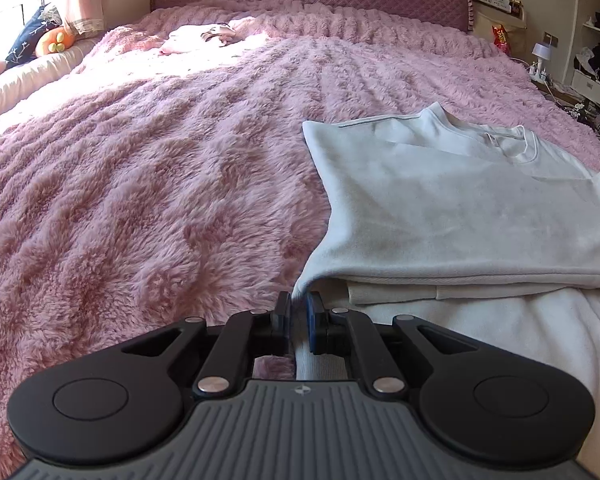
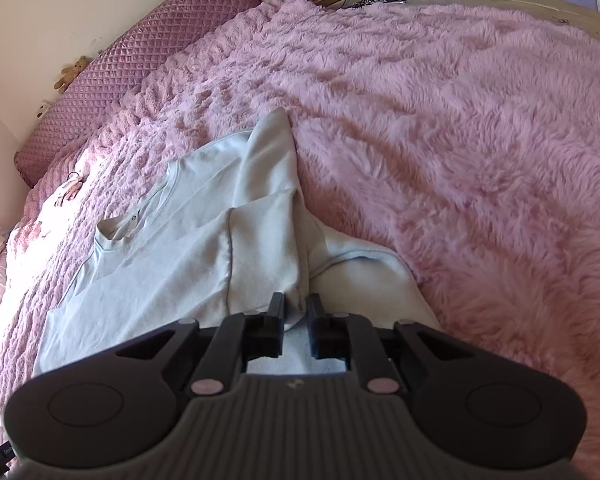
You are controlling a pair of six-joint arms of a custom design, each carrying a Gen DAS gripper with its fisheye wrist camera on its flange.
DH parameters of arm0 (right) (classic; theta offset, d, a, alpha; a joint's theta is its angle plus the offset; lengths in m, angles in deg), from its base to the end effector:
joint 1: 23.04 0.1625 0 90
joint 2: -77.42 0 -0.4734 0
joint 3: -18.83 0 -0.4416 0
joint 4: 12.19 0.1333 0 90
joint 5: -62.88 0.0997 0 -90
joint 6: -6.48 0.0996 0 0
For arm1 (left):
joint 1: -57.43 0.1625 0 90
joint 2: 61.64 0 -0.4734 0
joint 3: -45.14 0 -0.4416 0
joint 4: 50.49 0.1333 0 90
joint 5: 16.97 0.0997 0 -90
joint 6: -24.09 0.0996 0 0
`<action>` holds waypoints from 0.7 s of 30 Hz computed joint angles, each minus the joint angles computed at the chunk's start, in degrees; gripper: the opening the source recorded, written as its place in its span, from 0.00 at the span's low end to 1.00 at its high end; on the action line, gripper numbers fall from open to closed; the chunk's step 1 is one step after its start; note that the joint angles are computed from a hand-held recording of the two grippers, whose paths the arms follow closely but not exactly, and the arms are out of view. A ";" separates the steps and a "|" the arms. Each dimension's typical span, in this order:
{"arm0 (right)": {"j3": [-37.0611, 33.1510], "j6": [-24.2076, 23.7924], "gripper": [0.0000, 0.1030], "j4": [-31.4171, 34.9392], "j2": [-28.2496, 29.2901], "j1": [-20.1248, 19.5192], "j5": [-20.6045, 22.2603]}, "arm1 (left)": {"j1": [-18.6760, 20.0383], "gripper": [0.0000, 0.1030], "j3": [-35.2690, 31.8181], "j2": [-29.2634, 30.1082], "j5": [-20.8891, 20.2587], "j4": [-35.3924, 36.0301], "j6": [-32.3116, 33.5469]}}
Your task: Fold small clothes
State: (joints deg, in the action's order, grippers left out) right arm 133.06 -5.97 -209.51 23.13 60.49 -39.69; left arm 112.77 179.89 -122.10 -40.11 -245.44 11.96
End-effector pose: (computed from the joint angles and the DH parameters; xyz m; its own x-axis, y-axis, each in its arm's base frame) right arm 0.0392 -0.6451 0.1722 -0.9458 0.1177 0.3025 -0.1307 0.7150 -0.6868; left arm -0.0759 -0.5052 0.1664 -0.6795 -0.3073 -0.6662 0.3543 0.6577 -0.6648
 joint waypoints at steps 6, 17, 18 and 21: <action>0.33 -6.64 0.14 -7.73 -0.13 1.23 3.06 | -2.81 0.09 1.45 -0.63 0.60 -7.75 4.76; -8.61 -10.86 0.17 -0.40 6.82 3.35 0.21 | 4.76 0.10 -8.86 5.17 -11.88 -12.52 8.00; -9.20 -10.77 0.16 -0.33 7.52 3.49 -2.28 | 5.40 0.10 -9.11 5.20 -11.48 -10.54 6.08; -8.69 -10.73 0.07 -1.75 8.01 2.11 -2.79 | 6.78 0.09 -8.58 5.00 -12.59 -8.55 4.00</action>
State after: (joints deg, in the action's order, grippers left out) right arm 124.37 -16.70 -211.27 31.14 62.59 -42.49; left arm 119.54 171.31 -117.10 -52.70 -254.00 15.96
